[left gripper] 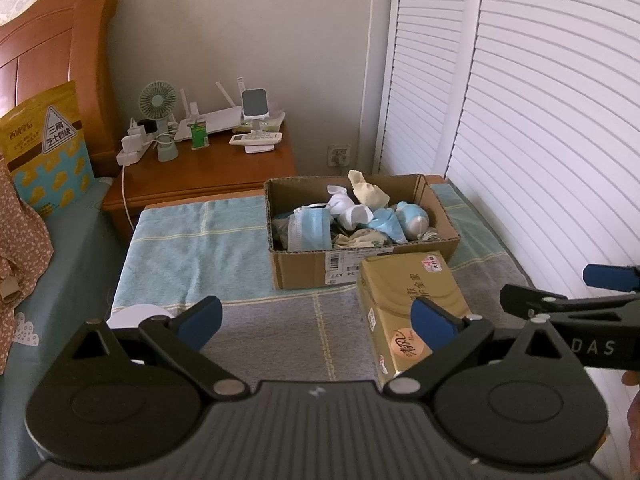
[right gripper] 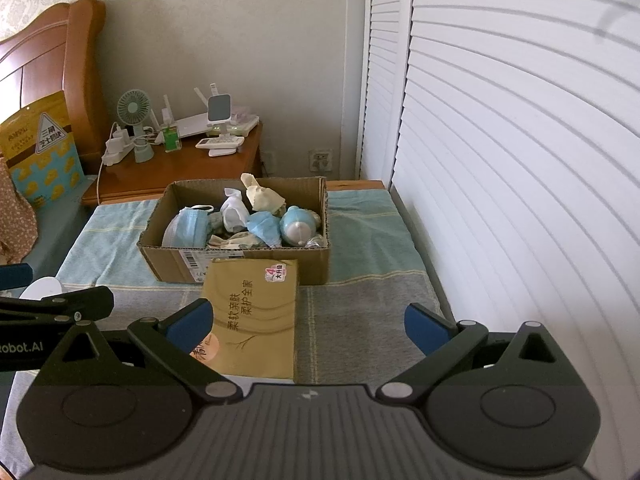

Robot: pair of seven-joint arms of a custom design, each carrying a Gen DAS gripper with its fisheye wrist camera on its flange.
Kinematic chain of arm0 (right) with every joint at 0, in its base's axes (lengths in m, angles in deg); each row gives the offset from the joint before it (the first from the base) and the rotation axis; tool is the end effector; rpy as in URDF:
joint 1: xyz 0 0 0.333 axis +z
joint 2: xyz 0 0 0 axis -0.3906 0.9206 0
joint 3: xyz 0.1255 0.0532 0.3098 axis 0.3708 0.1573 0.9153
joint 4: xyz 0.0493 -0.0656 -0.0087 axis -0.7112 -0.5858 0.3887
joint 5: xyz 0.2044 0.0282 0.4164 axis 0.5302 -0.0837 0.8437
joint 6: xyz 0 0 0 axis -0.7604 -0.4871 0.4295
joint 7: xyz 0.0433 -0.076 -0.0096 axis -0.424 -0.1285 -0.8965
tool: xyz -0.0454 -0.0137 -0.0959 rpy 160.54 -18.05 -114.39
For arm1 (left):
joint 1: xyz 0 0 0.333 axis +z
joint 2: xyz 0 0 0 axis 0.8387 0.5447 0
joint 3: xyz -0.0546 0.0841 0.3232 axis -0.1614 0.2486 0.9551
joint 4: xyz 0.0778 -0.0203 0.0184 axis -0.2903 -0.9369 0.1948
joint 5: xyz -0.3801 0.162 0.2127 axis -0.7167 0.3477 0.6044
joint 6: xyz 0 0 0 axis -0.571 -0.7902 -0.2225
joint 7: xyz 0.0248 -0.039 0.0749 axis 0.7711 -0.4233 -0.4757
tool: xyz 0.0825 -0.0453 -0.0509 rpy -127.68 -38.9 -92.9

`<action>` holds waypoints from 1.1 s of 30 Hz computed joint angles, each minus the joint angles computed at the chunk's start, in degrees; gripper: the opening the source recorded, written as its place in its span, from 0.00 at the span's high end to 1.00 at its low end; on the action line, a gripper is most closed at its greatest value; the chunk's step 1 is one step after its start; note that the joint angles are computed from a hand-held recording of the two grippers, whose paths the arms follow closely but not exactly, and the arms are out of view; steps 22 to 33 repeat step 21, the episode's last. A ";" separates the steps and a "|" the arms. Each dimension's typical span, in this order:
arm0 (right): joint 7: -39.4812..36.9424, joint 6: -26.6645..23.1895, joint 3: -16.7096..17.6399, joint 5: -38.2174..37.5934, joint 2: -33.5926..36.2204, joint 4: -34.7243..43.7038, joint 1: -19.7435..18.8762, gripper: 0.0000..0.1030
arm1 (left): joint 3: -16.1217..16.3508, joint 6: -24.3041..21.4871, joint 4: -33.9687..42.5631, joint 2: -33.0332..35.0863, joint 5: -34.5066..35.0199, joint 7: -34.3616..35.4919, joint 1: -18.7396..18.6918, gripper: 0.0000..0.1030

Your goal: Organize soft objects

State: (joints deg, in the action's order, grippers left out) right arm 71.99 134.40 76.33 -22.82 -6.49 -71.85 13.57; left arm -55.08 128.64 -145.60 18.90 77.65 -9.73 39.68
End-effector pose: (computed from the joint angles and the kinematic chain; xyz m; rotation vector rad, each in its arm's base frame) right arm 0.6083 0.4846 0.5605 -1.9249 1.4331 -0.6107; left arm 0.5859 -0.3487 0.5546 -1.8641 1.5365 -0.6985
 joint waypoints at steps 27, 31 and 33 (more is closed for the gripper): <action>0.07 0.05 -0.02 -0.18 -0.28 -0.40 -0.12 0.00 | -0.07 -0.12 0.51 0.30 0.18 -0.05 -0.25 0.03; 0.07 0.05 -0.02 -0.18 -0.28 -0.40 -0.12 0.00 | -0.07 -0.12 0.51 0.30 0.18 -0.05 -0.25 0.03; 0.07 0.05 -0.02 -0.18 -0.28 -0.40 -0.12 0.00 | -0.07 -0.12 0.51 0.30 0.18 -0.05 -0.25 0.03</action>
